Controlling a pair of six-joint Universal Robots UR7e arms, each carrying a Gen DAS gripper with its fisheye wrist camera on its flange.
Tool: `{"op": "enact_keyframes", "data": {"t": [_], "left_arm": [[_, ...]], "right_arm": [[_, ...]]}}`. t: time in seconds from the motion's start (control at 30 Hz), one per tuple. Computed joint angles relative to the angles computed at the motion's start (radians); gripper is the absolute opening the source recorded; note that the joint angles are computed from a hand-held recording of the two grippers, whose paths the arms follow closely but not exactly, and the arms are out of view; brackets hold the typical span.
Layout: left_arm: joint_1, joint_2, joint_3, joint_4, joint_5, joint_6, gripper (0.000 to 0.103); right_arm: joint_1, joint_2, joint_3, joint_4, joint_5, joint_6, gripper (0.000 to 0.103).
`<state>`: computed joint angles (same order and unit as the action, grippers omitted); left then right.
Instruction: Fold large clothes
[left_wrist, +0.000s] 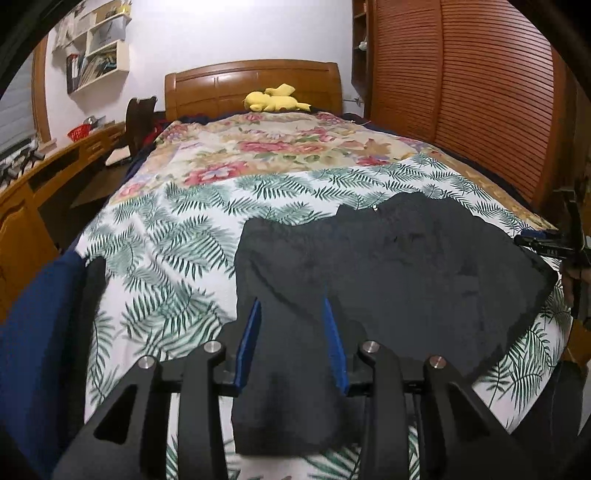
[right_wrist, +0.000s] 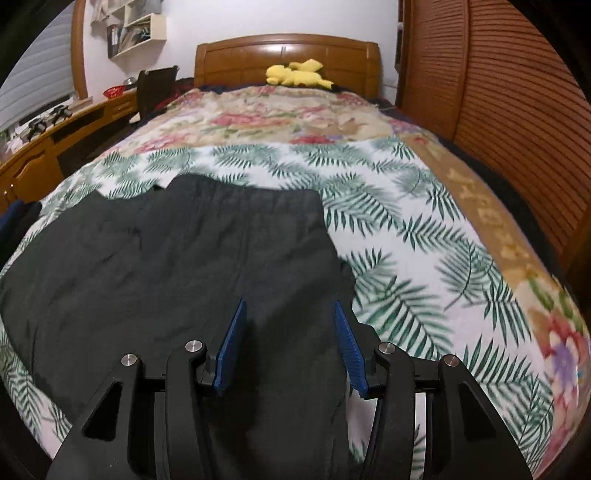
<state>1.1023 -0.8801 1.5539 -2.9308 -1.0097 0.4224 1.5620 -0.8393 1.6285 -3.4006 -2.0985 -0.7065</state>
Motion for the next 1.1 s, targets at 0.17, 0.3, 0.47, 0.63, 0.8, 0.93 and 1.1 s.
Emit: {"op": "enact_keyframes", "data": {"t": [0.17,0.3,0.47,0.63,0.8,0.93,1.1], "left_arm": [[0.025,-0.027,0.036,0.018,-0.051,-0.063,0.034],[0.023,-0.038,0.062,-0.004,-0.052,-0.057,0.034],[0.024,-0.036,0.068,-0.016,-0.041,-0.051,0.034],[0.028,-0.020,0.056,-0.012,-0.028,-0.044,0.034],[0.028,-0.013,0.049,-0.006,-0.034,-0.043,0.034],[0.027,-0.014,0.053,-0.006,-0.045,-0.040,0.034],[0.025,-0.012,0.052,-0.001,-0.055,-0.035,0.034]], "right_arm": [[-0.017,-0.029,0.032,0.062,-0.009,0.055,0.051],[-0.030,-0.035,0.027,0.098,-0.001,0.097,0.053],[-0.032,-0.015,-0.057,0.175,0.015,0.132,0.053],[-0.024,0.036,-0.201,0.316,-0.005,0.174,0.053],[-0.035,0.100,-0.375,0.524,-0.017,0.286,0.053],[-0.054,0.133,-0.463,0.654,0.000,0.357,0.053],[-0.044,0.137,-0.452,0.586,0.023,0.268,0.008]]}}
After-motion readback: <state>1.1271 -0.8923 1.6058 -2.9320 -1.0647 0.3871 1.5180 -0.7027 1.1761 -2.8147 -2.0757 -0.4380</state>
